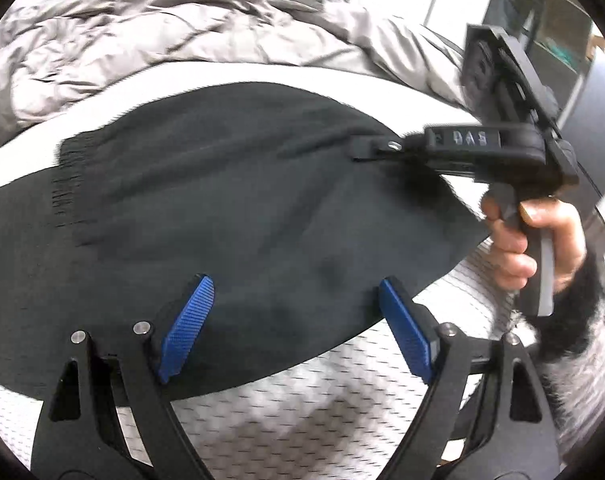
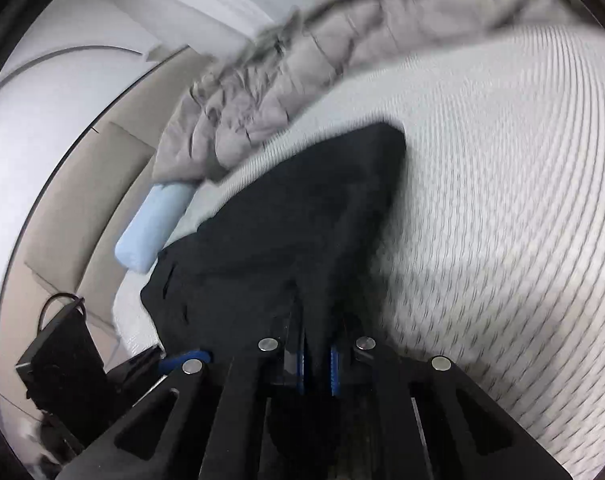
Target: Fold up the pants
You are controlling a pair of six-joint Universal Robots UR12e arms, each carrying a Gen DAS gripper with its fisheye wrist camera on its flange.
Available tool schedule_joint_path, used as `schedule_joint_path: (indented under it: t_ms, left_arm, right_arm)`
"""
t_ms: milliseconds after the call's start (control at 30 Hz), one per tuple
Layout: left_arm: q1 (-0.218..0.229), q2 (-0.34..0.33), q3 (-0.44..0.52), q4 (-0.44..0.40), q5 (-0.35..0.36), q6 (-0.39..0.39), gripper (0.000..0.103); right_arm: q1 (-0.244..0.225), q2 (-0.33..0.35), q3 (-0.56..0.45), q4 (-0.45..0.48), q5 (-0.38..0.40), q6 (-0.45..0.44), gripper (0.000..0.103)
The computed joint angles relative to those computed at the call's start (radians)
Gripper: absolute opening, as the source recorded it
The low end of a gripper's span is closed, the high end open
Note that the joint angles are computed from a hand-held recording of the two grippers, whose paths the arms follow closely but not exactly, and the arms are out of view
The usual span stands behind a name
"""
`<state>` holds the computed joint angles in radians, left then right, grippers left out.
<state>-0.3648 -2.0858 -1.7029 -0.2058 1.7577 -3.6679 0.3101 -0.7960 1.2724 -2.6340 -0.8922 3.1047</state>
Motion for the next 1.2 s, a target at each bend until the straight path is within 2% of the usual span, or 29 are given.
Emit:
schedule_joint_path:
  t_ms: [33,67,100,133,200,233,300,367,433,467,533,567,633,733,767,867,900,967,1033,1100,1167,1200]
  left_arm:
    - [0.008,0.007,-0.011,0.005,0.018,-0.002,0.083]
    - [0.013,0.016,-0.025,0.012,0.041,-0.008,0.083]
    - [0.020,0.025,-0.039,0.019,0.063,-0.015,0.083]
    - [0.025,0.036,-0.055,0.028,0.072,-0.022,0.083]
    - [0.044,0.045,-0.075,0.060,0.073,-0.028,0.083]
    - [0.050,0.047,-0.079,0.073,0.080,-0.019,0.083]
    - [0.052,0.038,-0.066,0.061,0.113,0.036,0.083]
    - [0.058,0.025,-0.039,0.028,0.108,0.114,0.083]
    - [0.059,0.016,-0.019,-0.036,0.065,0.176,0.083]
    - [0.059,0.014,-0.014,-0.068,0.056,0.190,0.083]
    - [0.056,0.012,-0.014,-0.124,0.078,0.219,0.083]
    - [0.054,0.017,-0.028,-0.116,0.080,0.226,0.083]
    - [0.062,0.034,-0.066,-0.079,0.059,0.228,0.083]
    - [0.066,0.046,-0.096,-0.046,0.065,0.233,0.083]
    - [0.065,0.051,-0.101,-0.039,0.069,0.234,0.083]
    - [0.053,0.081,-0.130,0.011,0.083,0.202,0.083]
    - [0.058,0.081,-0.130,0.056,0.080,0.184,0.083]
    - [0.069,0.074,-0.110,0.067,0.052,0.165,0.084]
    - [0.088,0.055,-0.071,0.013,0.020,0.163,0.084]
    - [0.098,0.037,-0.039,-0.060,0.022,0.184,0.083]
    - [0.106,0.029,-0.039,-0.090,0.066,0.175,0.083]
    - [0.118,0.036,-0.059,-0.066,0.042,0.168,0.083]
  right_arm:
    - [0.010,-0.002,-0.008,0.012,-0.078,-0.005,0.024]
    - [0.017,-0.003,-0.014,0.044,-0.150,-0.005,0.042]
    - [0.020,-0.007,-0.012,0.059,-0.202,0.012,0.049]
    - [0.017,-0.011,0.000,0.046,-0.215,0.040,0.049]
    - [0.009,-0.049,0.076,-0.077,-0.220,0.060,0.049]
    - [0.003,-0.073,0.124,-0.156,-0.189,0.035,0.049]
    - [0.011,-0.097,0.168,-0.207,-0.145,-0.050,0.049]
    - [0.037,-0.106,0.178,-0.173,-0.141,-0.163,0.049]
    - [0.061,-0.096,0.160,-0.095,-0.156,-0.242,0.049]
    - [0.078,-0.084,0.140,-0.039,-0.194,-0.296,0.049]
    - [0.096,-0.074,0.134,-0.023,-0.273,-0.376,0.049]
    - [0.093,-0.075,0.143,-0.044,-0.268,-0.399,0.049]
    - [0.073,-0.086,0.158,-0.047,-0.248,-0.361,0.049]
    - [0.041,-0.099,0.171,-0.044,-0.238,-0.269,0.048]
    - [0.029,-0.103,0.175,-0.046,-0.207,-0.245,0.048]
    - [0.030,-0.104,0.184,-0.148,-0.165,-0.180,0.048]
    - [0.038,-0.104,0.186,-0.180,-0.174,-0.184,0.049]
    - [0.059,-0.086,0.159,-0.177,-0.200,-0.210,0.050]
    - [0.085,-0.061,0.108,-0.100,-0.220,-0.245,0.050]
    - [0.110,-0.037,0.058,-0.004,-0.283,-0.324,0.050]
    - [0.118,-0.035,0.059,0.007,-0.376,-0.345,0.049]
    - [0.113,-0.038,0.068,-0.013,-0.409,-0.331,0.049]
